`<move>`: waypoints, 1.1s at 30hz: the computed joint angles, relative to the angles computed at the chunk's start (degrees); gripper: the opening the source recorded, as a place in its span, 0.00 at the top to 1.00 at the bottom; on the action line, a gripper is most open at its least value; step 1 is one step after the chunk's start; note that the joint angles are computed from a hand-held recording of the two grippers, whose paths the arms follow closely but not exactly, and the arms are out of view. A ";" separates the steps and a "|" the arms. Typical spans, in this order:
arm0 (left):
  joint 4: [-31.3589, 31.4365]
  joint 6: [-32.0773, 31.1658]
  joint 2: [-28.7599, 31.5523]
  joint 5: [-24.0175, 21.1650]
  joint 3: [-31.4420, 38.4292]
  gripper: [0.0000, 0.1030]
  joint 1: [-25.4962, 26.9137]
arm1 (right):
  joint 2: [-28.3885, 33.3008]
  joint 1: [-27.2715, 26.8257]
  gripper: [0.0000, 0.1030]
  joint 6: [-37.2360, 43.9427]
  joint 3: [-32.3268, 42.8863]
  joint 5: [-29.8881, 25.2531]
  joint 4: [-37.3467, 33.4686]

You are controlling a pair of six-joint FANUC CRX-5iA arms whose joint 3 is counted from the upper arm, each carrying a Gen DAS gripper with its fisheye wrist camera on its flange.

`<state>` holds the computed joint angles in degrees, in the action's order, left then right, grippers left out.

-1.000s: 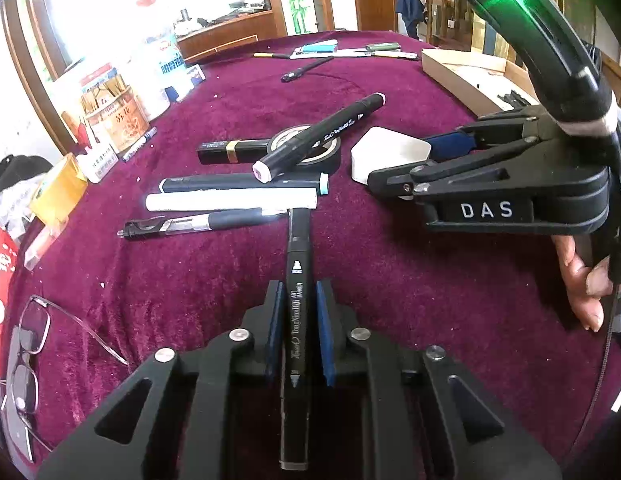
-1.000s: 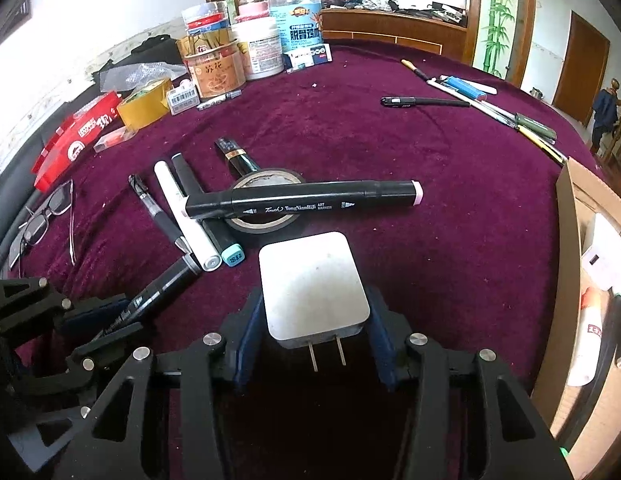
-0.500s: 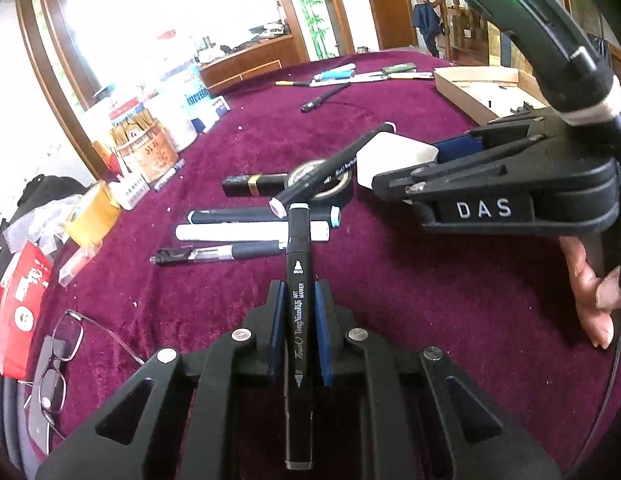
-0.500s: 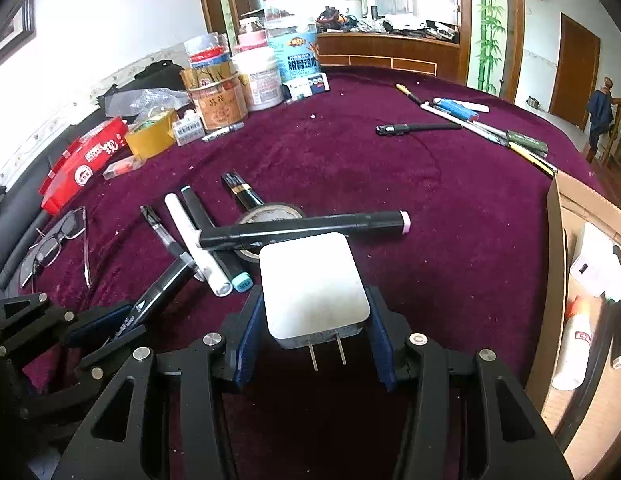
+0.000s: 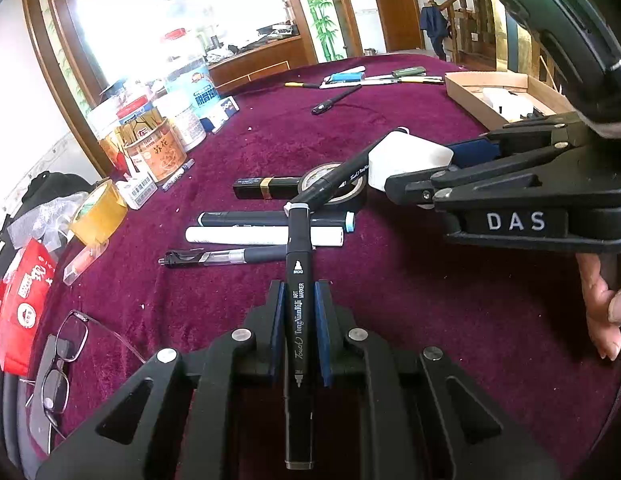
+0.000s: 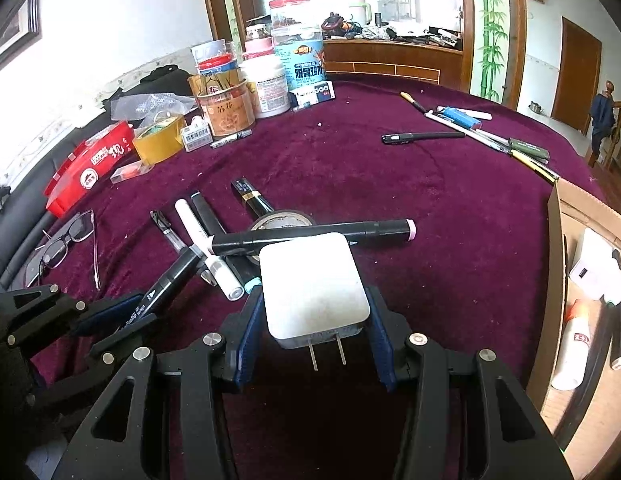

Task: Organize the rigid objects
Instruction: 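Lift the black marker and white charger off the table with both tools, then carry the black marker and white charger over the cardboard tray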

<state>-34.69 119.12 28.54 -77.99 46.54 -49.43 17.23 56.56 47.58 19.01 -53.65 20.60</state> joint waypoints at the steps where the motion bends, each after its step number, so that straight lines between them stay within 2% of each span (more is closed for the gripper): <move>1: 0.55 0.13 -0.30 0.49 -0.47 0.88 0.26 | -0.07 0.01 0.58 -0.26 -0.12 0.19 0.18; 8: 6.85 2.39 -4.14 5.17 -5.93 0.88 3.79 | -0.27 -0.04 0.58 -0.76 -0.41 0.58 0.35; 16: 9.79 3.34 -5.53 6.59 -8.06 0.88 5.47 | -0.48 -0.09 0.58 -1.00 -0.59 1.04 0.29; 26: 12.13 1.10 -4.70 7.15 -5.81 0.88 5.35 | -1.57 -0.77 0.58 -4.36 -1.83 2.32 1.05; 33: 17.49 -2.96 -1.01 8.01 0.51 0.88 5.28 | -5.22 -2.35 0.58 -13.58 -6.37 5.26 6.40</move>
<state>-17.20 116.15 27.53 -69.97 47.05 -44.15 12.01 54.21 34.00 12.64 -48.39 27.00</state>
